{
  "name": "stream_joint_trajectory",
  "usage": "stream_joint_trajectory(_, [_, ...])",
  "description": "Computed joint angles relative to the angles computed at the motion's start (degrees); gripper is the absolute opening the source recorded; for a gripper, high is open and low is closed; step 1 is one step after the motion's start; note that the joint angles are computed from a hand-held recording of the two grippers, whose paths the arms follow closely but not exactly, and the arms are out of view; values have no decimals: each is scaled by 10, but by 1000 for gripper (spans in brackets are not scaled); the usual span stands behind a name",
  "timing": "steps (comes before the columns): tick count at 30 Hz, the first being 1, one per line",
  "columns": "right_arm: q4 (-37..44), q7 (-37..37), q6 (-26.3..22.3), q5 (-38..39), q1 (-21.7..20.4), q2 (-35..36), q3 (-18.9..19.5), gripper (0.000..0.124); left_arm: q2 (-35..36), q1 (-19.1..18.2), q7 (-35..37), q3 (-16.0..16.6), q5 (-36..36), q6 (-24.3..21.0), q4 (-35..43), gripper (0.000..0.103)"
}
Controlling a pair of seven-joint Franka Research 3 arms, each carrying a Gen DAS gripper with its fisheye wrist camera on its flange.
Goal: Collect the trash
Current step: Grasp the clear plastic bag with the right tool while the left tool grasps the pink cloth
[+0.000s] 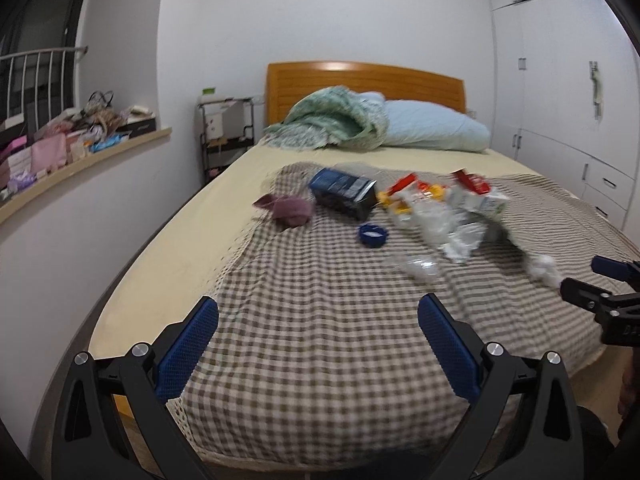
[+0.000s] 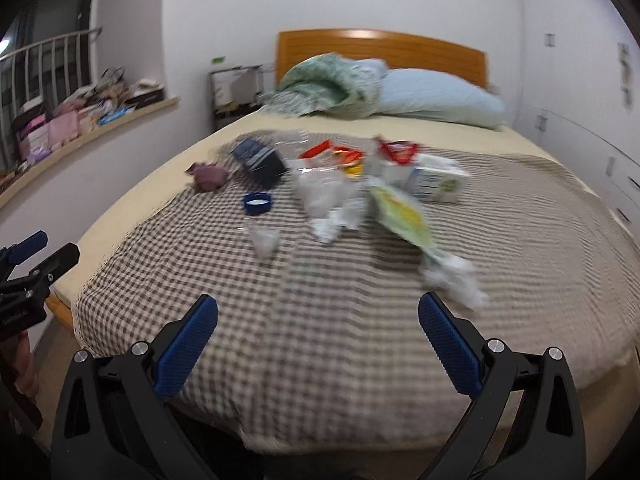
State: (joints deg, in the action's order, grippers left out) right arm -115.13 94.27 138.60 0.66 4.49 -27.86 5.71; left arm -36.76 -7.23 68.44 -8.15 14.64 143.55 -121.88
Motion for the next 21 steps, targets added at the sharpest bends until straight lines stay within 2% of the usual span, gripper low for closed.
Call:
stream_joint_trajectory(2, [33, -10, 6, 12, 13, 52, 0, 93, 26, 9, -3, 6, 0, 6, 14, 97])
stream_joint_trajectory(3, [51, -13, 3, 17, 18, 77, -1, 83, 35, 12, -4, 8, 0, 13, 20, 97])
stream_joint_trajectory(5, [93, -17, -5, 24, 29, 132, -4, 73, 62, 26, -9, 4, 11, 28, 37, 97])
stream_joint_trajectory(8, [154, 4, -9, 7, 40, 208, -5, 73, 108, 34, -4, 5, 18, 44, 70, 97])
stream_joint_trajectory(11, [239, 21, -59, 6, 57, 294, -16, 71, 160, 30, 21, 15, 5, 40, 113, 97])
stream_joint_trajectory(12, [261, 22, -74, 14, 62, 315, -21, 53, 176, 33, 23, 15, 3, 37, 128, 97])
stream_joint_trajectory(13, [269, 26, -73, 21, 65, 327, -26, 36, 200, 38, 22, 16, 2, 34, 149, 97])
stream_joint_trajectory(16, [260, 27, -37, 46, 69, 324, -37, 36, 253, 50, 15, 12, 8, 18, 202, 97])
stream_joint_trajectory(21, [234, 15, 22, 60, 65, 303, -47, 36, 361, 50, 65, 13, -13, -12, 324, 97])
